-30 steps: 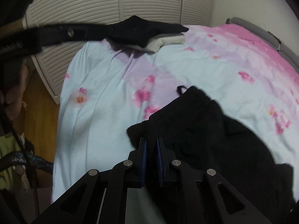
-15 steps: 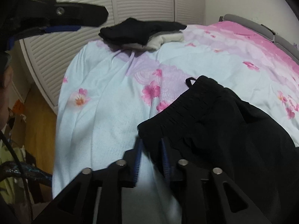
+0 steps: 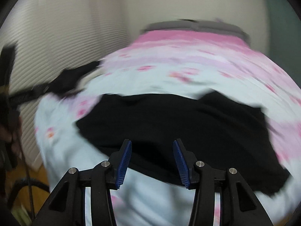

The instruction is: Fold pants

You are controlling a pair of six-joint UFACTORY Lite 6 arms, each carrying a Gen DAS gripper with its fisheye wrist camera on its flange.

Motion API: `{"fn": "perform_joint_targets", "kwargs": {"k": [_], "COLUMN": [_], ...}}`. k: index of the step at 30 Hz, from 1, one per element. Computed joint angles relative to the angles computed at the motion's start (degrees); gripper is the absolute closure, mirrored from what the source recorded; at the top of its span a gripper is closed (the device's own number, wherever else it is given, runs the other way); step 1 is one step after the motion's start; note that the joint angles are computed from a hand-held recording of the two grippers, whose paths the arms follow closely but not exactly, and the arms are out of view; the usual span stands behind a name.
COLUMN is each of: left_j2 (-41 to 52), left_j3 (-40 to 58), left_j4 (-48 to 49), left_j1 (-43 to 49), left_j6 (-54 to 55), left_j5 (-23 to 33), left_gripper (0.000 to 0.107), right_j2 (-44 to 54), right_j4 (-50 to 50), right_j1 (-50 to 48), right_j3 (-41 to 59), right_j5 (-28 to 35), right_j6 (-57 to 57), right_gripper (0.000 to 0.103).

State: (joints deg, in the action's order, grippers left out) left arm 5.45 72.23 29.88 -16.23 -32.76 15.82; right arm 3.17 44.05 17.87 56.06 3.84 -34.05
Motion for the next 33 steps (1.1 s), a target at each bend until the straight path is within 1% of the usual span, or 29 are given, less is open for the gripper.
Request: {"fn": "perform_joint_targets", "kwargs": {"k": [1, 2, 3, 5, 6, 8, 11, 15, 18, 20, 24, 27, 30, 31, 33], "left_j2": [1.06, 2.34, 3.47, 6.29, 7.26, 9.62, 11.69, 13.45, 13.56, 13.05, 12.22, 13.17, 15.29, 16.36, 18.94], "left_j3": [0.78, 1.7, 2.51, 4.24, 4.88, 6.32, 6.66, 6.43, 4.71, 2.63, -1.43, -3.04, -2.5, -1.82, 0.44], "left_j4": [2.19, 3.41, 4.4, 9.15, 10.96, 13.97, 24.91, 32.75, 38.07, 43.37, 58.03, 70.82, 74.29, 73.29, 67.08], "left_j1": [-2.07, -4.1, -5.78, -9.6, -10.71, -13.12, -15.96, -17.36, -17.07, -16.56, -16.46, -16.8, -17.3, -17.23, -16.57], "left_j6": [-2.63, -4.42, -5.96, -11.57, -13.58, -17.16, -27.89, -34.58, -39.4, -44.3, -56.05, -64.76, -65.53, -64.11, -57.57], "left_j5": [0.07, 0.03, -0.14, -0.6, -0.58, -0.89, -1.13, -0.85, -1.86, -3.37, -5.24, -6.43, -6.39, -6.49, -7.78], "left_gripper": [0.022, 0.022, 0.022, 0.022, 0.022, 0.022, 0.022, 0.022, 0.022, 0.022, 0.022, 0.028, 0.034, 0.039, 0.046], "right_j2": [-1.92, -3.5, -4.76, -5.18, -4.78, -3.53, -0.72, 2.46, 4.08, 4.65, 3.87, 3.25, 3.94, 4.44, 5.76], "right_j4": [-0.9, 0.61, 4.51, 8.02, 11.36, 14.05, 20.82, 27.14, 28.34, 29.33, 30.08, 30.12, 29.34, 28.64, 27.41], "right_j1": [-3.43, -7.09, -11.32, -18.42, -22.05, -27.31, -32.42, -35.4, -34.67, -34.49, -32.81, -32.58, -32.31, -32.29, -32.47], "right_j3": [-1.67, -3.02, -4.2, -5.08, -5.19, -4.94, -4.28, -3.32, -2.12, -1.94, -2.68, -3.58, -3.35, -2.93, -1.84], "right_j5": [1.82, 3.93, 6.48, 10.74, 12.87, 15.18, 18.66, 21.95, 21.39, 21.35, 18.84, 17.96, 17.21, 17.09, 17.11], "right_j6": [1.93, 1.58, -0.96, -2.84, -5.74, -7.41, -12.24, -16.03, -16.69, -18.14, -19.24, -19.67, -19.13, -18.41, -16.95], "right_gripper": [0.056, 0.056, 0.056, 0.056, 0.056, 0.056, 0.056, 0.055, 0.056, 0.056, 0.056, 0.056, 0.056, 0.056, 0.056]}}
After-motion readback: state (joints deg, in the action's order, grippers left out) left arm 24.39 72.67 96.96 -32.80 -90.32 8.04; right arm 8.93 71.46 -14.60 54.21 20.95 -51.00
